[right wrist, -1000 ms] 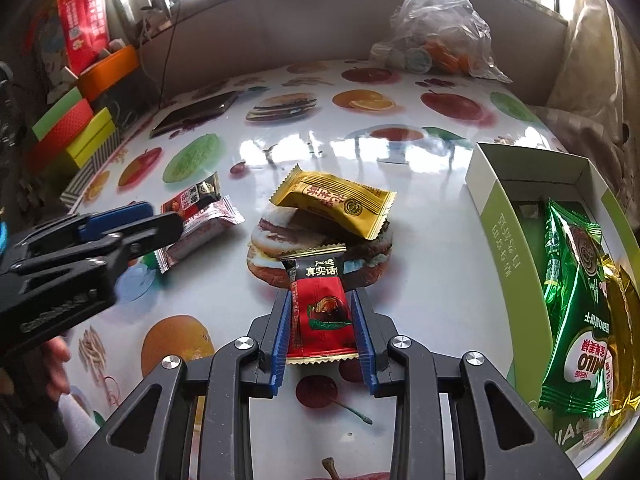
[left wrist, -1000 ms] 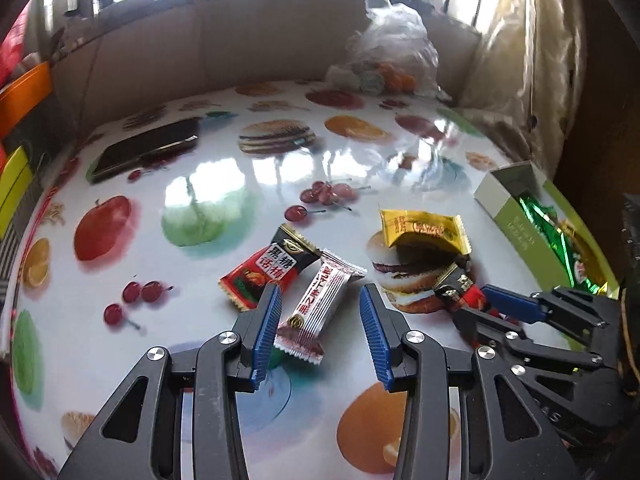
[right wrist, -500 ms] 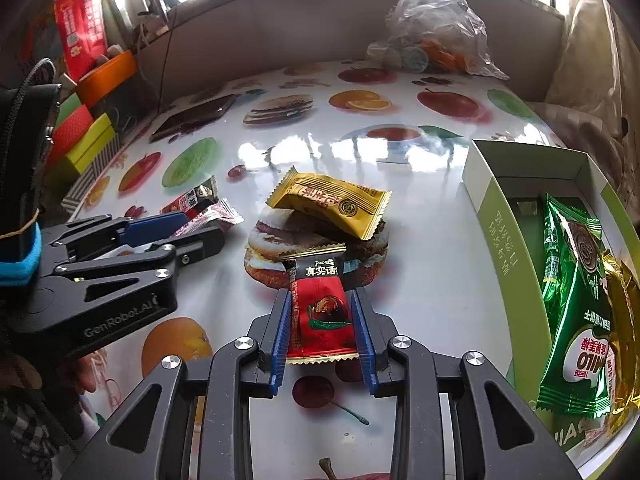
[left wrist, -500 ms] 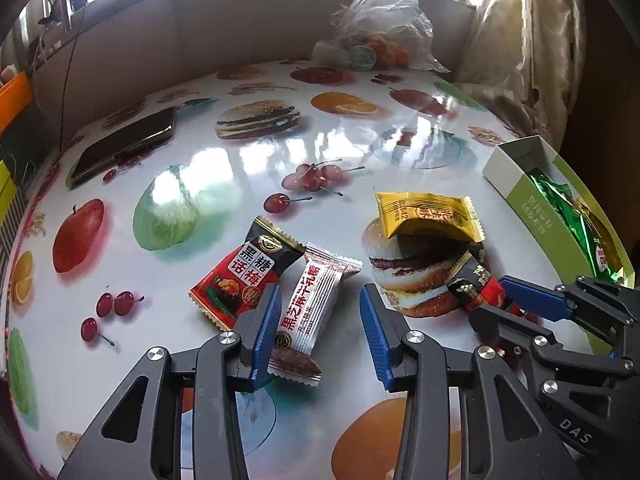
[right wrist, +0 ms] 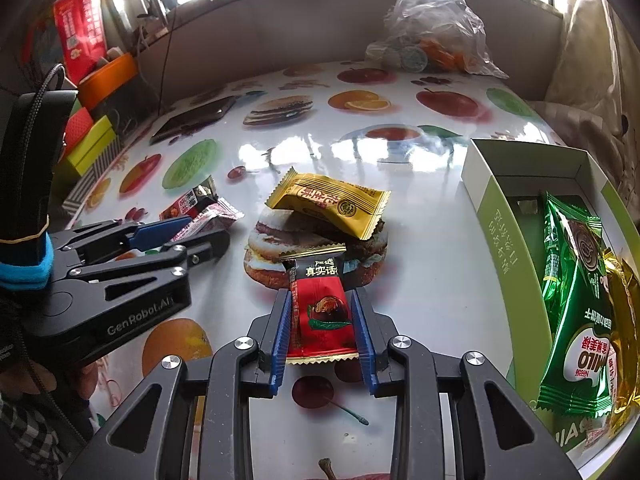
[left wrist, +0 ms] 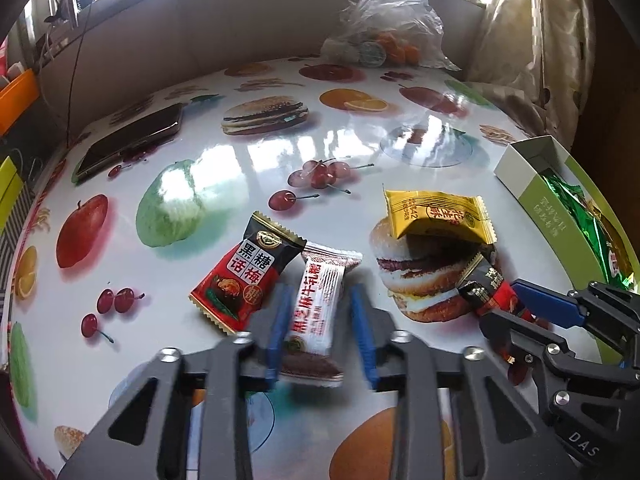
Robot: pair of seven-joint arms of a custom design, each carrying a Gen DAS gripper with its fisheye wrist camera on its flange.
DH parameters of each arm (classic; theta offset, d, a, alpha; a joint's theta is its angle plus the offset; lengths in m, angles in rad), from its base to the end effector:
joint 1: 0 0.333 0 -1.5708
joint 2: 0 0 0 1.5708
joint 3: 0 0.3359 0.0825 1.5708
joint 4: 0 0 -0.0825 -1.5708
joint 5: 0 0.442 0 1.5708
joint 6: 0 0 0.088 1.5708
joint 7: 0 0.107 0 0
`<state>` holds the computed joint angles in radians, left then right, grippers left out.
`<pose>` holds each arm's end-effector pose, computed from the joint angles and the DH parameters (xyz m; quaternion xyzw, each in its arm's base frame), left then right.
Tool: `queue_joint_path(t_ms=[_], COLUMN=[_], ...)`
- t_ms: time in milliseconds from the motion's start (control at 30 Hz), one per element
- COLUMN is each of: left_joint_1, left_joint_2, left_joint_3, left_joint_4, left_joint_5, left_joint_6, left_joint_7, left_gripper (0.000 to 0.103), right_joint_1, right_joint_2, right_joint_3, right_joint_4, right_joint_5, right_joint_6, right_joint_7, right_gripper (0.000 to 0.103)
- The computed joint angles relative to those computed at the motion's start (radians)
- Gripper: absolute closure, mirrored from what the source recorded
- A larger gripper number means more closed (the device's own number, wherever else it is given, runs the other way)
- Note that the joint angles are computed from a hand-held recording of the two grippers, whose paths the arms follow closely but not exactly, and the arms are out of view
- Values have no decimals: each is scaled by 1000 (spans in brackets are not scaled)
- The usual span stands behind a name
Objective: Organize snacks
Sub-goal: 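Close right tool on red candy while left tool grasps white-red wrapped candy, then lift both held candies and carry them over the green box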
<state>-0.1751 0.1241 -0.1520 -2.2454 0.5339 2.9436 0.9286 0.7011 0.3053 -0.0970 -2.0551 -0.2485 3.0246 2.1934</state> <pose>0.5734 -0.2285 0.3501 -0.6143 0.7303 -0.2295 0.1912 0.5498 0.4058 0.3416 -0.7407 0.5855 -0.1211 0.3064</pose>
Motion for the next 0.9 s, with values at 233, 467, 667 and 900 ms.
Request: queue_joint_path(t_ms=[233,467,667,900], left_joint_1=[-4,-3,-1,5], left_joint_2=[-5,-19,-45,-86], left_joint_3=[4,4,5,-7], left_joint_4=[-3,-17,-38,-67], left_joint_5=[19,38,71,104], left_joint_6=[-2,4,17,35], left_joint_7=[-21,-46,-82,-127], left_gripper=[83,83,83,83], right_joint_1=[-1,1,0,45], right_joint_2=[-1,-3,-6,-26], right_joint_3=[1,-2,0,-45], right_joint_4=[-2,-3,-6,-23], right_joint_5=[4,-5,-10,-63], right_joint_6=[2,-3,2,19], right_joint_7=[-4,-1,0,61], right_gripper=[74,74,74,74])
